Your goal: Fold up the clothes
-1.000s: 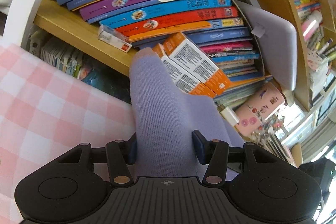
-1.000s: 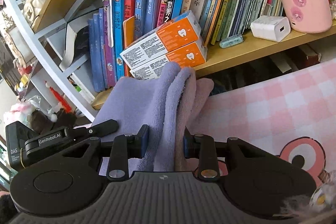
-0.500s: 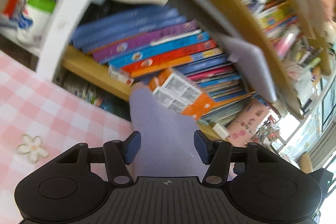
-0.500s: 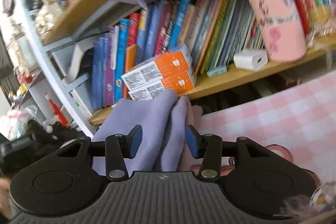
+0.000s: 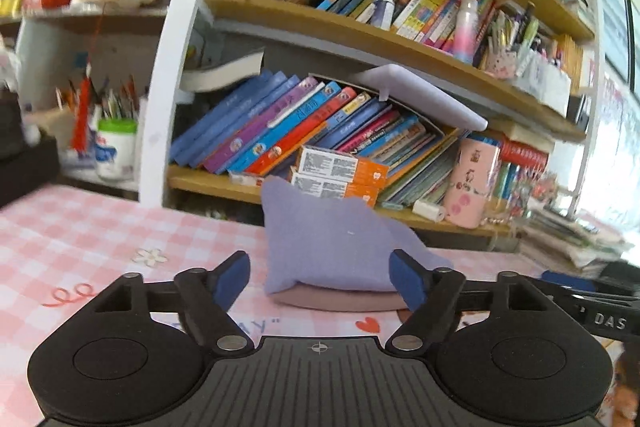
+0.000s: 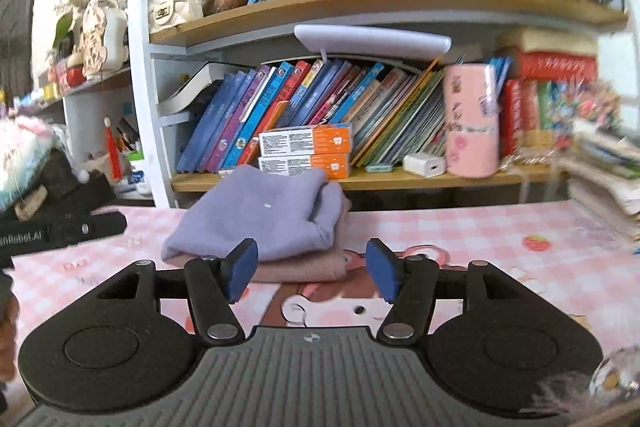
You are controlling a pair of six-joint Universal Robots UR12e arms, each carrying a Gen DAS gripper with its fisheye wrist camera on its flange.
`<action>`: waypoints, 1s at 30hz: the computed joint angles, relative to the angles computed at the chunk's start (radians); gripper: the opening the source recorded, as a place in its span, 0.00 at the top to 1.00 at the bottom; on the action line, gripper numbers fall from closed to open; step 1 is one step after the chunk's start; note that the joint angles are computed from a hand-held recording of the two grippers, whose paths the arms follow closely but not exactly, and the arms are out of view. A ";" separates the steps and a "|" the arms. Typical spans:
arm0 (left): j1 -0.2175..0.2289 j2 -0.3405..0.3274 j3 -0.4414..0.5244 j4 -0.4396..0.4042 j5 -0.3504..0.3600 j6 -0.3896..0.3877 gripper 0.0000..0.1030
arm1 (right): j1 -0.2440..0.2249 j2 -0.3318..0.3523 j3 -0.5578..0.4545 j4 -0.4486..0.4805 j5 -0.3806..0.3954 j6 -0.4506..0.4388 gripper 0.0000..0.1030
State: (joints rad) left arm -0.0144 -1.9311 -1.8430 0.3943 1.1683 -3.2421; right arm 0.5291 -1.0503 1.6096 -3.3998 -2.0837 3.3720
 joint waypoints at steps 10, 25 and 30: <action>-0.030 0.022 -0.035 0.004 0.088 0.068 0.19 | 0.027 0.003 0.012 0.022 -0.125 -0.037 0.38; -0.043 0.019 -0.038 -0.015 0.117 0.166 0.18 | 0.027 0.007 0.008 0.047 -0.138 -0.042 0.24; -0.045 0.018 -0.038 -0.013 0.121 0.174 0.12 | 0.027 0.006 0.009 0.054 -0.134 -0.040 0.21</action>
